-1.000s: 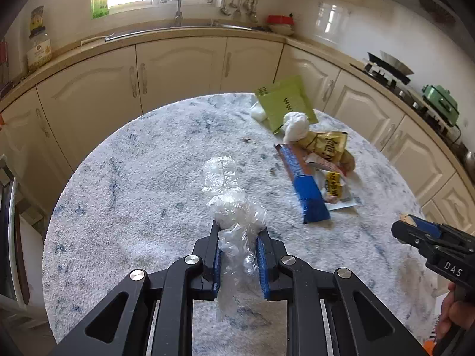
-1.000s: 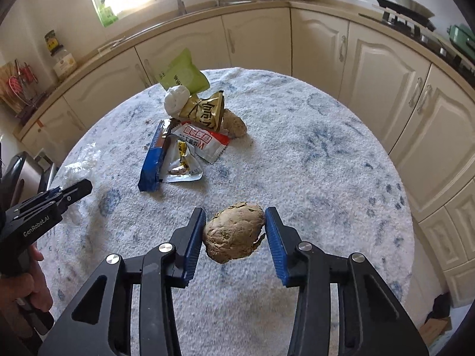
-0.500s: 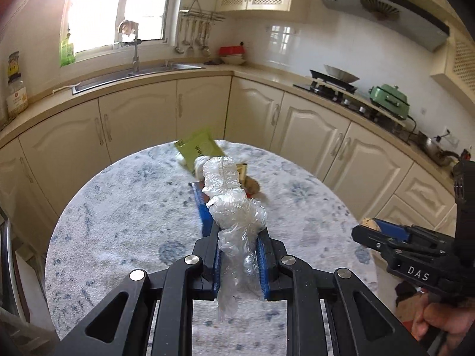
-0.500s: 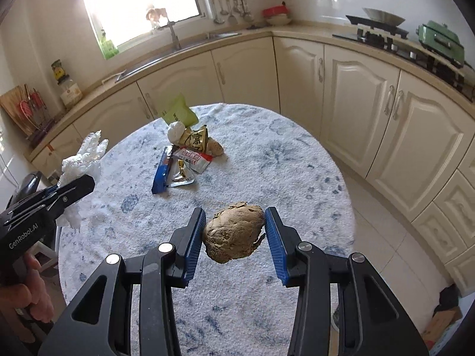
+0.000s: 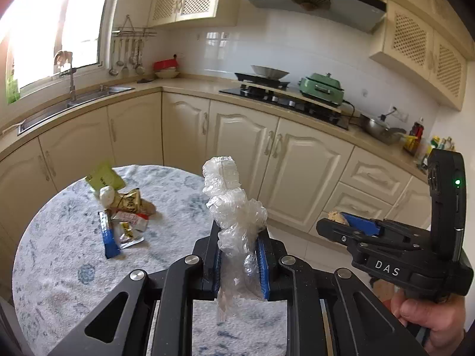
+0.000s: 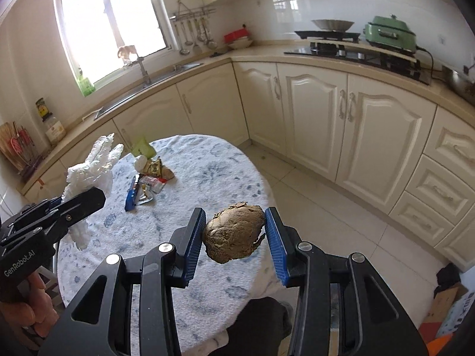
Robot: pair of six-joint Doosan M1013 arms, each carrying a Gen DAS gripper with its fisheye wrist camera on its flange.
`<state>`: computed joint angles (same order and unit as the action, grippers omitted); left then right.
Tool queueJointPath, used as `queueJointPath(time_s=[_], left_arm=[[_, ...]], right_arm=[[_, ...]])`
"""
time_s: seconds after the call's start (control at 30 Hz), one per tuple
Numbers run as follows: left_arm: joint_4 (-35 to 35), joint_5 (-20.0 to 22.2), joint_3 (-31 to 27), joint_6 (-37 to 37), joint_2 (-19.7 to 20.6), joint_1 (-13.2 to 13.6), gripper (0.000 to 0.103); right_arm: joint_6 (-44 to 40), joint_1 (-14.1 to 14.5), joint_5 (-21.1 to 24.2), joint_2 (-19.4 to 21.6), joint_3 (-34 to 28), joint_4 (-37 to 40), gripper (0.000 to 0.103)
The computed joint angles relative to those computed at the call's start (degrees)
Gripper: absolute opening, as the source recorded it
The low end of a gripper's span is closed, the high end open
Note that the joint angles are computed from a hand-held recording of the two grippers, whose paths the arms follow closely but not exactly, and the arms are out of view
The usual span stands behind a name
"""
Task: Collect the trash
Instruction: 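Carry both items over the blue bin and open both tools to drop them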
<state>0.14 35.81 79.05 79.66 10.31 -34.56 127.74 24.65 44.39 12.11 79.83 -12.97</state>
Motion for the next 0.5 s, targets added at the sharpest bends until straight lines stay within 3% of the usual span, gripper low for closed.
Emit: queueJointPath(time_s=[0.2,0.5], left_arm=[[-7.69,1.86,-4.23,8.32,3.67,-1.53,0.016],[-16.10,13.38,-14.97,18.06,14.02,-4.33,0.016]], right_arm=[[6.23,-2.53,0.74,-3.99,4.97,-3.95,0.042],[13.69,-8.11,4.38,-7.89,12.88,-5.35,0.042]])
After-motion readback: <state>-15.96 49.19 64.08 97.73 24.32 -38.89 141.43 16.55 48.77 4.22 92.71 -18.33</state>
